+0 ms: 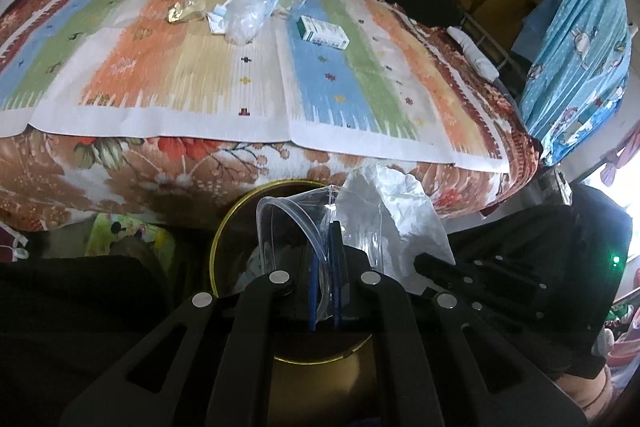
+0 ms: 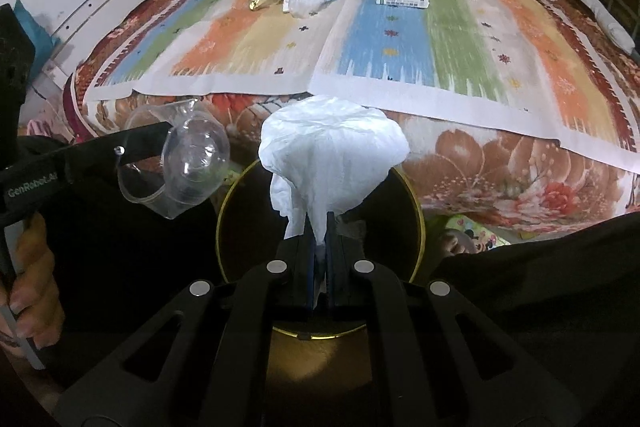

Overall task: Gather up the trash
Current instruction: 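Lift the tissue and cup and carry both over the trash bin, then open both tools to drop the tissue and cup into the bin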

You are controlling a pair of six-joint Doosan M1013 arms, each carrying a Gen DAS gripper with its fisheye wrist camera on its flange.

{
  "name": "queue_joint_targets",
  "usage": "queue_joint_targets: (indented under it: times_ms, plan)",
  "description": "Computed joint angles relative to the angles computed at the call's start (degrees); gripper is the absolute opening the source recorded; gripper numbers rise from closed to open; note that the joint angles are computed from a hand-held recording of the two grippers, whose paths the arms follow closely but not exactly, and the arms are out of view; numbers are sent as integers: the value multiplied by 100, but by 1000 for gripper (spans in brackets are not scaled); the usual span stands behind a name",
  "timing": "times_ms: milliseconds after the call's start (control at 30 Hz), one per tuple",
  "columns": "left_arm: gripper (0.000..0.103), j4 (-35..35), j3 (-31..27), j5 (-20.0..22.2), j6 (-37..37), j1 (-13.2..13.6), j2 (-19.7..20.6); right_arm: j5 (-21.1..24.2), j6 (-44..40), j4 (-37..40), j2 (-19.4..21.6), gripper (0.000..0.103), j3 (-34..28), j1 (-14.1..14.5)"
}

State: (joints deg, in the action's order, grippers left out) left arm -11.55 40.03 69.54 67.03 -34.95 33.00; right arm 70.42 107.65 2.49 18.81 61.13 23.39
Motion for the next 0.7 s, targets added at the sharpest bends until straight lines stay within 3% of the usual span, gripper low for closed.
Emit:
queue_joint_targets:
  times_ms: [267, 333, 367, 400, 500, 567, 700]
  plan:
    - [5, -11, -101, 158, -97, 0, 78, 191, 34, 69, 43, 5, -8, 19]
    - [16, -66, -119, 168, -147, 22, 96, 194, 110, 99, 50, 6, -20, 0]
    - [32, -88, -139, 187, -171, 28, 113, 204, 139, 145, 56, 14, -25, -15]
    - [38, -103, -166, 207, -200, 32, 133, 190, 155, 174, 53, 18, -19, -28]
    - [38, -187, -212, 232, -194, 41, 171, 128, 162, 221, 33, 25, 6, -46]
    - [38, -137, -164, 157, -234, 41, 142, 102, 144, 254, 25, 37, 18, -54]
    - [38, -139, -87, 51, -439, 86, 98, 88, 124, 373, 34, 39, 6, -87]
